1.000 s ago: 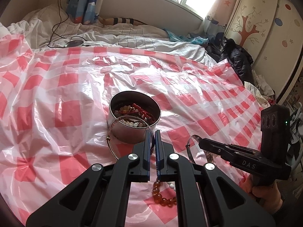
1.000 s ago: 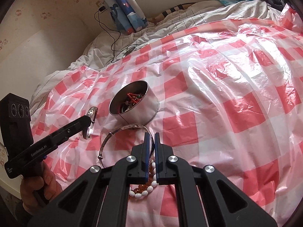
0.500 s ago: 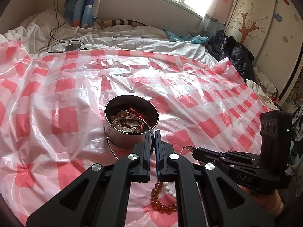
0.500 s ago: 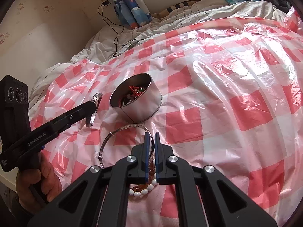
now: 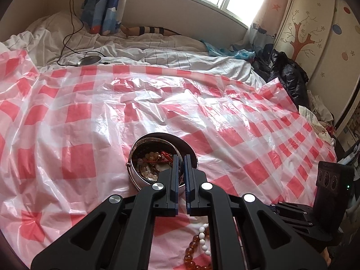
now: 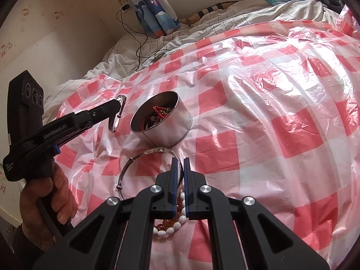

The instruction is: Organize jewelry

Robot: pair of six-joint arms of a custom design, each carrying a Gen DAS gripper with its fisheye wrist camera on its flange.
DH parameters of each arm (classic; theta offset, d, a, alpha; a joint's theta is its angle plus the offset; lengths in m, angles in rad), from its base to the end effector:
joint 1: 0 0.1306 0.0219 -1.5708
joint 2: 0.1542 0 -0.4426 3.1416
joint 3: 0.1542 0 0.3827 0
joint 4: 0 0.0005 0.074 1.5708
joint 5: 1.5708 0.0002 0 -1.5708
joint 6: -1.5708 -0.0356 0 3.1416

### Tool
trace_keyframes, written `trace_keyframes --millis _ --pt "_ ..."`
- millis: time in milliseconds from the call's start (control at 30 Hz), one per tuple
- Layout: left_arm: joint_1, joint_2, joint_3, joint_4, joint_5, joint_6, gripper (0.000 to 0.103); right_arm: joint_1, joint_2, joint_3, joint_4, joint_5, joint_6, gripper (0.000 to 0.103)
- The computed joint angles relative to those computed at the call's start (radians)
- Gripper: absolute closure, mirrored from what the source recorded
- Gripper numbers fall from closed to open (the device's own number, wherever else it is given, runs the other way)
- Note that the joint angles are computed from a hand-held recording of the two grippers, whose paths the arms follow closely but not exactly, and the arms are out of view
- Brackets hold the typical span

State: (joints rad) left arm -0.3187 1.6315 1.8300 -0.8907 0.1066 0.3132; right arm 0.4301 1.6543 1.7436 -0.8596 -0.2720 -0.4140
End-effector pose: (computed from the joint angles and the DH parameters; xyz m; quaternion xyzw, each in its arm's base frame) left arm 0.5452 -0.1844 0.5685 0.0252 0.9037 -0.1778 0.3887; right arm 0.5278 0.2521 0.5193 -0.0602 0.9120 0.2720 0.3010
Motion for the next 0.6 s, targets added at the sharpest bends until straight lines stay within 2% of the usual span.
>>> trace_keyframes --millis 200,367,533,600 --pt "0.0 0.054 0.047 -0.02 -0.007 0.005 0.099 -0.005 -0.006 -0.006 0.024 0.022 0.008 0.097" --pt "-0.017 0.11 0.105 -0.045 -0.027 -0.024 0.099 -0.011 -0.007 -0.012 0.04 -0.001 -0.003 0.097" --pt "-0.027 0.184 0.183 -0.14 -0.029 -0.073 0.099 -0.014 -0.012 -0.018 0.057 -0.005 -0.013 0.097" --pt "-0.023 0.197 0.193 -0.156 -0.013 -0.059 0.097 -0.017 -0.015 -0.021 0.062 0.002 -0.016 0.097"
